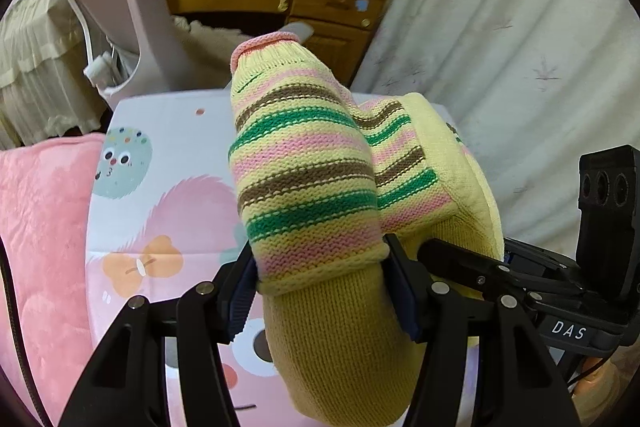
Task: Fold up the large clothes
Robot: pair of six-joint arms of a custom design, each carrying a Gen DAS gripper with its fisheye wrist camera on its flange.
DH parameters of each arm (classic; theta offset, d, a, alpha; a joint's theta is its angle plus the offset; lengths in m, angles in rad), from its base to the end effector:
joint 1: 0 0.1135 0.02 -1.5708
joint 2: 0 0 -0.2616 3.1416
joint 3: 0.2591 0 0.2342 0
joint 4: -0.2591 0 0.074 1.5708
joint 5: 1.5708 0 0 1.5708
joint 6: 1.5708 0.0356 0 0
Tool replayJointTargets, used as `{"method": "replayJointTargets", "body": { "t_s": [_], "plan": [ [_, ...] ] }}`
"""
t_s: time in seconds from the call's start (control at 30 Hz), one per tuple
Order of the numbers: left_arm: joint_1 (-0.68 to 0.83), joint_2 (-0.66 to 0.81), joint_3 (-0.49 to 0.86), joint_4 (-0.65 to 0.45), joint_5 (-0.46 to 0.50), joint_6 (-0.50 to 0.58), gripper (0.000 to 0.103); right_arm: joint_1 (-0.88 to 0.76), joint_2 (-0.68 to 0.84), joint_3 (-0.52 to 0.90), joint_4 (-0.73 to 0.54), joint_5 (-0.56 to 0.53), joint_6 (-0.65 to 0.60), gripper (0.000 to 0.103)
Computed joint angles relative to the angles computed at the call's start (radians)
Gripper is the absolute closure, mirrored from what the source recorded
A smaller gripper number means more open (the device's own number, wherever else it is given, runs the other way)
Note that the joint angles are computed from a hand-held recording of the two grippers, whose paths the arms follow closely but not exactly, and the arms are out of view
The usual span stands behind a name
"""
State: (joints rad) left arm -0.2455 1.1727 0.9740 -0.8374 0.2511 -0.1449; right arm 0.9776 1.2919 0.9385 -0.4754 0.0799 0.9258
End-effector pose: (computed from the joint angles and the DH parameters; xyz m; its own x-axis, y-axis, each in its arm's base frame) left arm 0.1993 -0.0590 0.2754 -0.8776 0.0757 -0.4734 0.2340 0.9295 -0.2851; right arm 0.1450 0.2100 0.2622 -0.8841 0.1136 -0.4533 -0.1495 0.8503 0.5046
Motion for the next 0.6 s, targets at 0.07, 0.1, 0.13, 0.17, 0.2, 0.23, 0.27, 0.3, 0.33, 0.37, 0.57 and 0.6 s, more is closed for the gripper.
{"method": "replayJointTargets", "body": {
  "t_s": [0.07, 0.1, 0.13, 0.17, 0.2, 0.23, 0.27, 0.3, 0.33, 0.37, 0.57, 0.6],
  "plan": [
    [-0.005, 0.028, -0.029, 0.045, 0.001, -0.008, 0.046, -0.023, 0.03, -0.03, 0.047, -0.022, 0.003, 0.065],
    [0.001, 0.048, -0.04, 0.067, 0.008, -0.005, 0.046, -0.032, 0.041, -0.035, 0.06, -0.029, 0.002, 0.065],
    [0.013, 0.076, -0.047, 0.089, 0.018, 0.005, 0.046, -0.047, 0.061, -0.046, 0.083, -0.042, 0.005, 0.065],
    [0.012, 0.09, -0.049, 0.1, 0.019, 0.005, 0.046, -0.052, 0.069, -0.054, 0.095, -0.046, 0.007, 0.065],
    [0.014, 0.105, -0.052, 0.112, 0.022, 0.007, 0.046, -0.06, 0.085, -0.061, 0.113, -0.051, 0.011, 0.065],
    [0.016, 0.122, -0.055, 0.127, 0.025, 0.01, 0.046, -0.07, 0.099, -0.069, 0.13, -0.057, 0.014, 0.065],
    [0.02, 0.147, -0.058, 0.145, 0.028, 0.017, 0.046, -0.077, 0.113, -0.069, 0.14, -0.062, 0.015, 0.065],
    [0.023, 0.164, -0.061, 0.16, 0.032, 0.019, 0.046, -0.086, 0.126, -0.074, 0.153, -0.067, 0.015, 0.065],
    [0.023, 0.181, -0.064, 0.175, 0.034, 0.019, 0.045, -0.093, 0.137, -0.077, 0.163, -0.072, 0.016, 0.065],
    [0.024, 0.206, -0.066, 0.191, 0.038, 0.021, 0.045, -0.103, 0.153, -0.08, 0.174, -0.079, 0.015, 0.065],
    [0.024, 0.311, -0.069, 0.259, 0.059, 0.028, 0.045, -0.138, 0.21, -0.108, 0.227, -0.105, 0.017, 0.065],
    [0.022, 0.323, -0.067, 0.265, 0.06, 0.028, 0.045, -0.145, 0.22, -0.112, 0.235, -0.113, 0.014, 0.065]
  ]
}}
